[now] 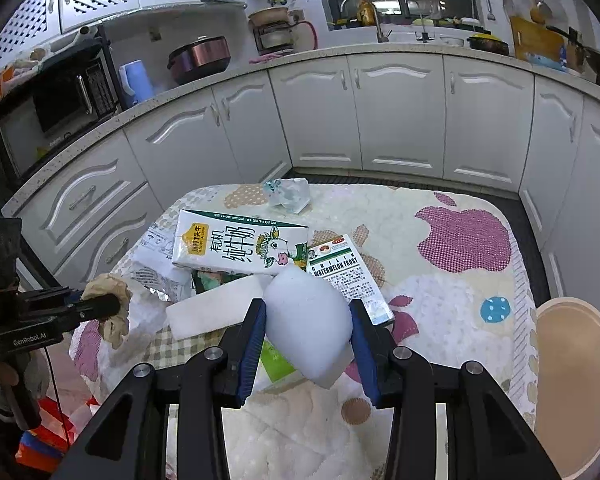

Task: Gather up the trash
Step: 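Carry foam block and tan paper to the bin and open both tools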

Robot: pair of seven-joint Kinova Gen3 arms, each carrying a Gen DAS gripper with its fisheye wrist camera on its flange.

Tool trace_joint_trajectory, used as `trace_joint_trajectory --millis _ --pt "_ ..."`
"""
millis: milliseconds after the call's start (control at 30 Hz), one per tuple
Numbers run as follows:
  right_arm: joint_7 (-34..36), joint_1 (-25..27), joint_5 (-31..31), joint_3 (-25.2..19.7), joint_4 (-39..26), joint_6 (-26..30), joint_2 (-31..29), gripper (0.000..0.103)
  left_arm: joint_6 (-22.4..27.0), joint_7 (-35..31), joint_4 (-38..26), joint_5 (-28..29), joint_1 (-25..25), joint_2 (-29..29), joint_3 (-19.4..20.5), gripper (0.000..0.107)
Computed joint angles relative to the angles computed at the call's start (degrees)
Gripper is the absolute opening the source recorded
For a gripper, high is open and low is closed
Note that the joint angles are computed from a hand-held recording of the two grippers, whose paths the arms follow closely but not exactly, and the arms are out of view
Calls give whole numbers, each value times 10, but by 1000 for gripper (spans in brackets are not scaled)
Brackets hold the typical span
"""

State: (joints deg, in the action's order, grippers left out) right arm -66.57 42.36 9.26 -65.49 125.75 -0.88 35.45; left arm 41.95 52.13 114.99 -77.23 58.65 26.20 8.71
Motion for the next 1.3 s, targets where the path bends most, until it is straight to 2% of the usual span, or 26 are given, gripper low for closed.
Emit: trace_joint_trajectory --millis 433,733,1067,1300 --pt "-7 63 15 -38 25 -7 1 40 10 -57 -46 19 11 9 -2 21" --pt "-12 110 28 -56 37 -10 6 40 -8 -127 -102 38 16 29 -18 21" --pt "2 174 25 -65 36 1 20 41 -58 -257 -193 93 21 71 -51 21" --pt "21 218 14 -61 32 7 20 41 -103 -386 -278 161 -2 115 -50 21"
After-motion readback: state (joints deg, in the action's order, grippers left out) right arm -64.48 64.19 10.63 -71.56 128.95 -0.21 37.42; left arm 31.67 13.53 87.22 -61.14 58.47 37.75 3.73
